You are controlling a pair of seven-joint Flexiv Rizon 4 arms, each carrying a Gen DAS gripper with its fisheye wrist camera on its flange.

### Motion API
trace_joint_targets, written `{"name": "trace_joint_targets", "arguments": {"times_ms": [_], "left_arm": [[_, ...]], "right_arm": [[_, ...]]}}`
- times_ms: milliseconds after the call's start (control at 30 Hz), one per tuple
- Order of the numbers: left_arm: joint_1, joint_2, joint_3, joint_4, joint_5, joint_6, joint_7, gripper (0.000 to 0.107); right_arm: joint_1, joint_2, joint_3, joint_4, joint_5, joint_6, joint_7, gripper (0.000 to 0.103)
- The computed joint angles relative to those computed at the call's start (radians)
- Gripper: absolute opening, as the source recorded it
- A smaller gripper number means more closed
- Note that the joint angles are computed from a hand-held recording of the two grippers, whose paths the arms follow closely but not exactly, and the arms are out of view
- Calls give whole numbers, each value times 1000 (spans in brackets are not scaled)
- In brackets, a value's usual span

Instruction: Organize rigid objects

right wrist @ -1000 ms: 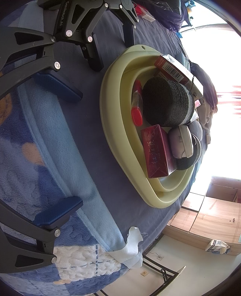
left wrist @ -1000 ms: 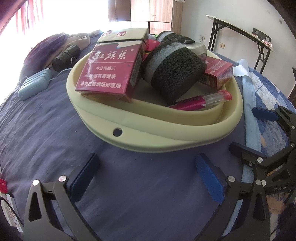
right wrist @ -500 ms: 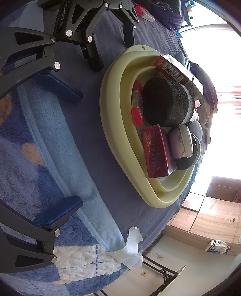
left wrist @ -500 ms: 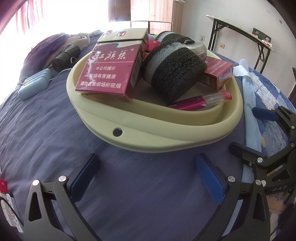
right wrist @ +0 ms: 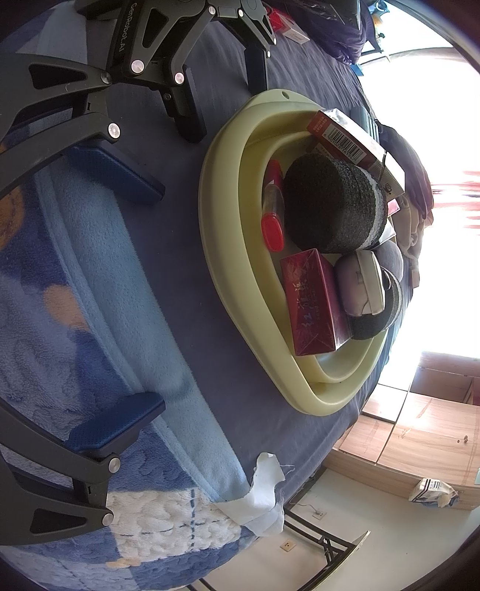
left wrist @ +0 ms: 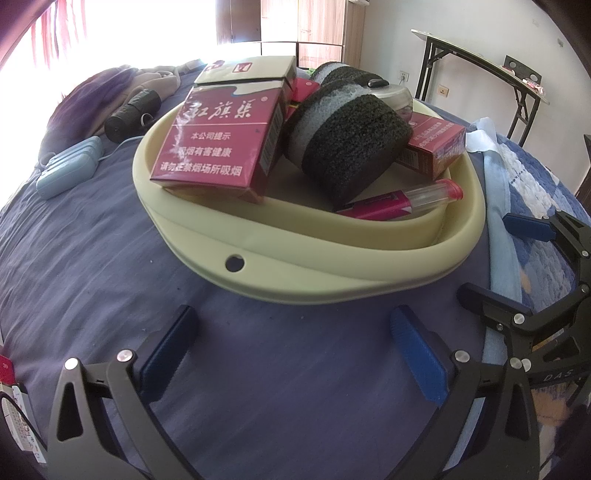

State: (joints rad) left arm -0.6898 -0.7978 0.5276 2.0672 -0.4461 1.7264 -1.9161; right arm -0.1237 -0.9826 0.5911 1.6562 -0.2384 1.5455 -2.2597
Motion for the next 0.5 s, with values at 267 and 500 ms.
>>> {"name": "trace_joint_targets", "arguments": {"times_ms": [267,500], "left_arm": [[1,0,0,1,3,1,-2,103],[1,0,0,0,4,0,-3,103]], "right_arm": [[0,0,1,-2,3,-3,-3,103],[2,1,-1,-1,5,-1,-3,103]]}}
